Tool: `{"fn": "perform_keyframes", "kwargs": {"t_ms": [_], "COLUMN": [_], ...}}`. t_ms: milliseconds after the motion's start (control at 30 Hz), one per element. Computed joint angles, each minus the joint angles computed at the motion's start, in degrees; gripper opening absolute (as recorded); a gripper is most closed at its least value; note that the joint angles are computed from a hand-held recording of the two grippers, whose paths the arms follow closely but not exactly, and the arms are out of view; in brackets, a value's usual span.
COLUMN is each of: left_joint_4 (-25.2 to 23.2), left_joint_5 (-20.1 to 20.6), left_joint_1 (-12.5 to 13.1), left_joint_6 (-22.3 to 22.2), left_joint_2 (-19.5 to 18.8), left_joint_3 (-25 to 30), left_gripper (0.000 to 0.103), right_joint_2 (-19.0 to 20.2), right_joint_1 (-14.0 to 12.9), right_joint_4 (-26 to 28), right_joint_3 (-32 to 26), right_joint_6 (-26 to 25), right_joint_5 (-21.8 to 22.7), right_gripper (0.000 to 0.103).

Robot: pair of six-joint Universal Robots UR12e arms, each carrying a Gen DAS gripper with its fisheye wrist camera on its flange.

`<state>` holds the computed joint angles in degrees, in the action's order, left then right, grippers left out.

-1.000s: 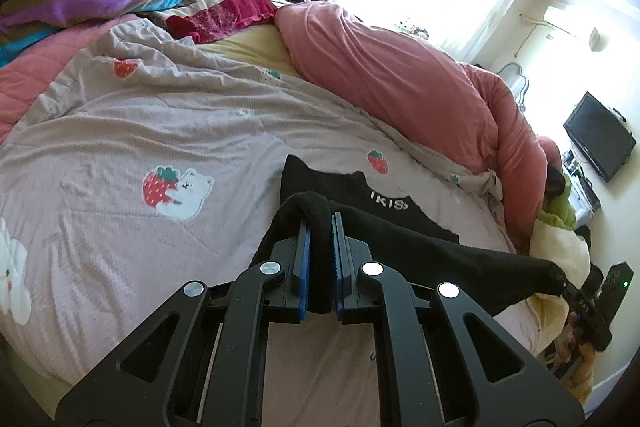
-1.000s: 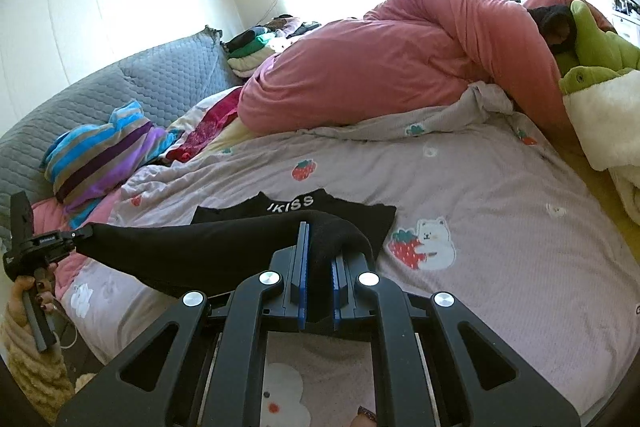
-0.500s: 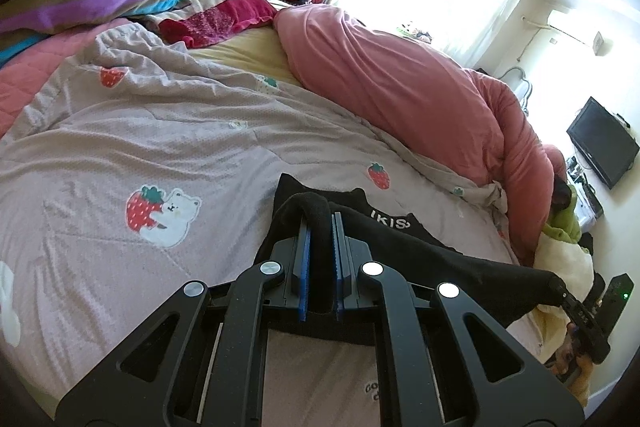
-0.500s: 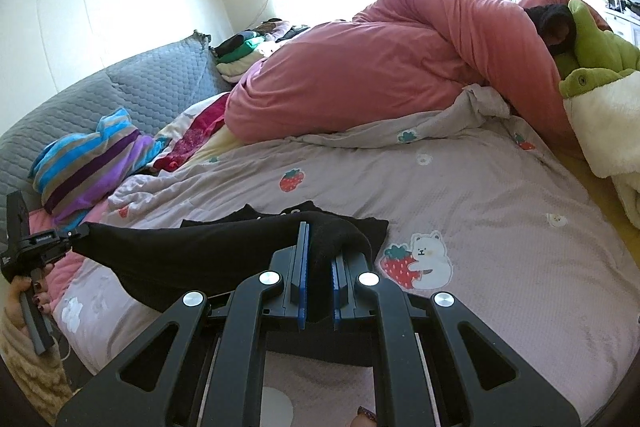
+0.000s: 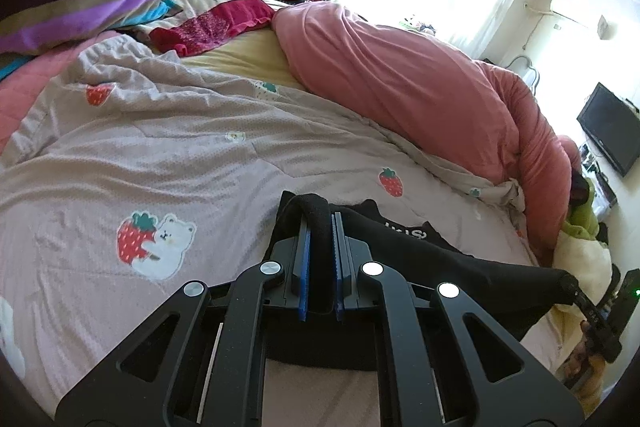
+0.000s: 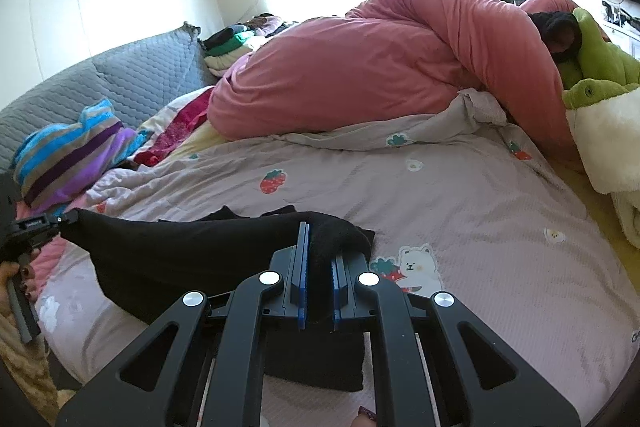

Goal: Fold small clothes
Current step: 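Lift the hem with both grippers and fold it toward the collar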

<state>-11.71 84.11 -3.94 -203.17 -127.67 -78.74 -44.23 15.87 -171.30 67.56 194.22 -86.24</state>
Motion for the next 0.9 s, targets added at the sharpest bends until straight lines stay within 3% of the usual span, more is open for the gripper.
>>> {"fn": "perform_keyframes", "kwargs": {"t_ms": [367, 667, 733, 800, 900], "left_joint_4": [-3.34, -7.75, -7.40, -6.77, -6.34], "left_joint_5": [2.79, 3.66, 3.68, 3.19, 3.77], "left_joint_1": [-0.62, -0.73, -0.65, -0.50, -0.61], "left_joint_6": [2.65, 2.14, 1.64, 1.28, 1.89], "left_joint_2": [-3.76, -6.49, -6.49, -6.25, -5.79], "left_joint_3": [4.50, 7.46, 7.27, 6.79, 6.10], "left_gripper": [0.003, 0.006, 0.010, 0.019, 0.020], "right_joint_2": [3.54, 6.19, 6.62, 6.76, 6.66], "right_joint_1": [-0.13, -0.02, 0.13, 0.42, 0.68], "right_joint_4": [4.85, 10.68, 11.74, 12.10, 11.16], "right_joint_3": [-4.75, -8.41, -9.00, -9.18, -8.84], "right_joint_6": [0.57, 1.09, 1.18, 1.15, 0.96], "right_joint_5": [-1.21, -2.30, -2.69, -4.27, -5.55], "right_gripper": [0.008, 0.009, 0.016, 0.044, 0.047]}}
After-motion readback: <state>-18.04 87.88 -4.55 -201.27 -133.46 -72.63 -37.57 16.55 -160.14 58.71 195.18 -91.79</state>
